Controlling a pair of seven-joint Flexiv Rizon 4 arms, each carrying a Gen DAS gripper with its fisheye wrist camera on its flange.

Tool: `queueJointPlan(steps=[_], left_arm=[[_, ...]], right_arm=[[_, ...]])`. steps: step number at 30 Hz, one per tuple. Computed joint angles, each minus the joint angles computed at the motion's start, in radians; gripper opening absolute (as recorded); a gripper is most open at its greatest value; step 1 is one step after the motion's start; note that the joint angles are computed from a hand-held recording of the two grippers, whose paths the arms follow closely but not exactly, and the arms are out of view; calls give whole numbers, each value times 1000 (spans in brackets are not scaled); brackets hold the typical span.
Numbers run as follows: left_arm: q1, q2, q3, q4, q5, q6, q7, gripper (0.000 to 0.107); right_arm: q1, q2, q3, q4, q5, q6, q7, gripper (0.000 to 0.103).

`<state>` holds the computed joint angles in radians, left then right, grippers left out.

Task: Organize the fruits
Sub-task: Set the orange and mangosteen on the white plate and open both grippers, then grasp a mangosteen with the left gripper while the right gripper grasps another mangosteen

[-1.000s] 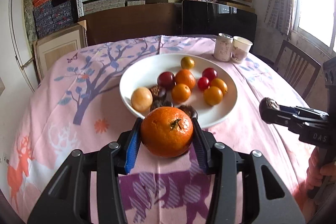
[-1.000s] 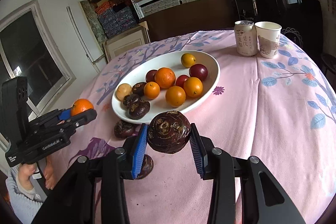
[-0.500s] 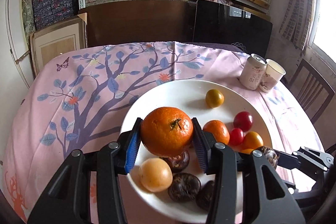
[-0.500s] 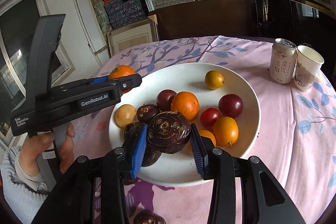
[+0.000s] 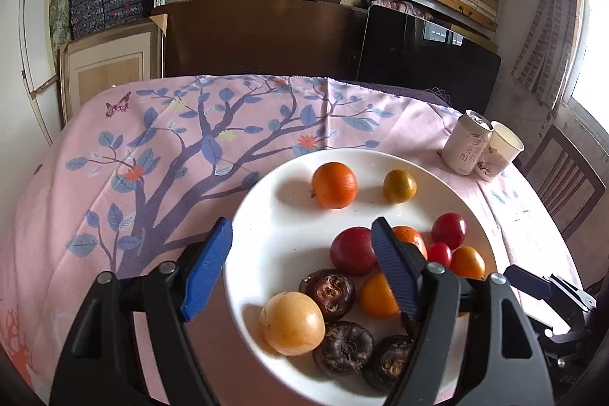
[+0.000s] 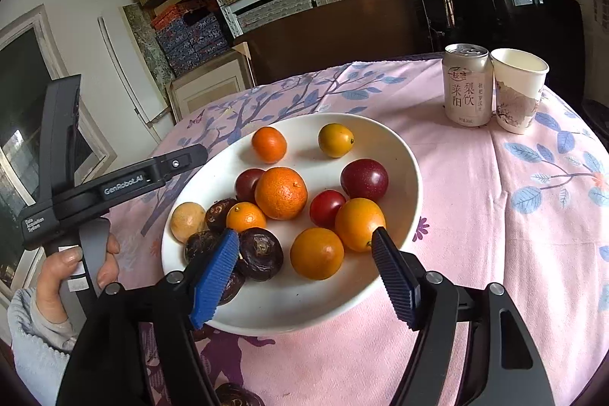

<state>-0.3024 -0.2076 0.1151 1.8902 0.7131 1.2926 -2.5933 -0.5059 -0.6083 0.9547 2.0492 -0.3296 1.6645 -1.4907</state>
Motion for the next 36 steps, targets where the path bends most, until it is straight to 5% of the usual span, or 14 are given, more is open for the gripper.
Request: queueJointPlan(steps=[8, 11, 21, 27, 36], left_arm=[[-57, 169, -51, 136, 200, -126, -226, 76], [-66, 214, -113, 173, 274, -201, -330, 88], [-80, 195, -250, 166, 291, -404, -288, 93], [-35, 252, -223, 234, 257, -308, -356, 96], [-10, 243, -259, 225, 245, -324, -325, 96]], right_arm=[[-142, -11, 120, 75, -47, 31, -7, 83], [-222, -22, 170, 121, -90, 38, 9, 84], [-402, -22, 248, 241, -249, -8, 40, 89], [-232, 120, 90, 299, -248, 32, -18, 89], [39, 238, -164, 343, -293, 108, 15, 82]])
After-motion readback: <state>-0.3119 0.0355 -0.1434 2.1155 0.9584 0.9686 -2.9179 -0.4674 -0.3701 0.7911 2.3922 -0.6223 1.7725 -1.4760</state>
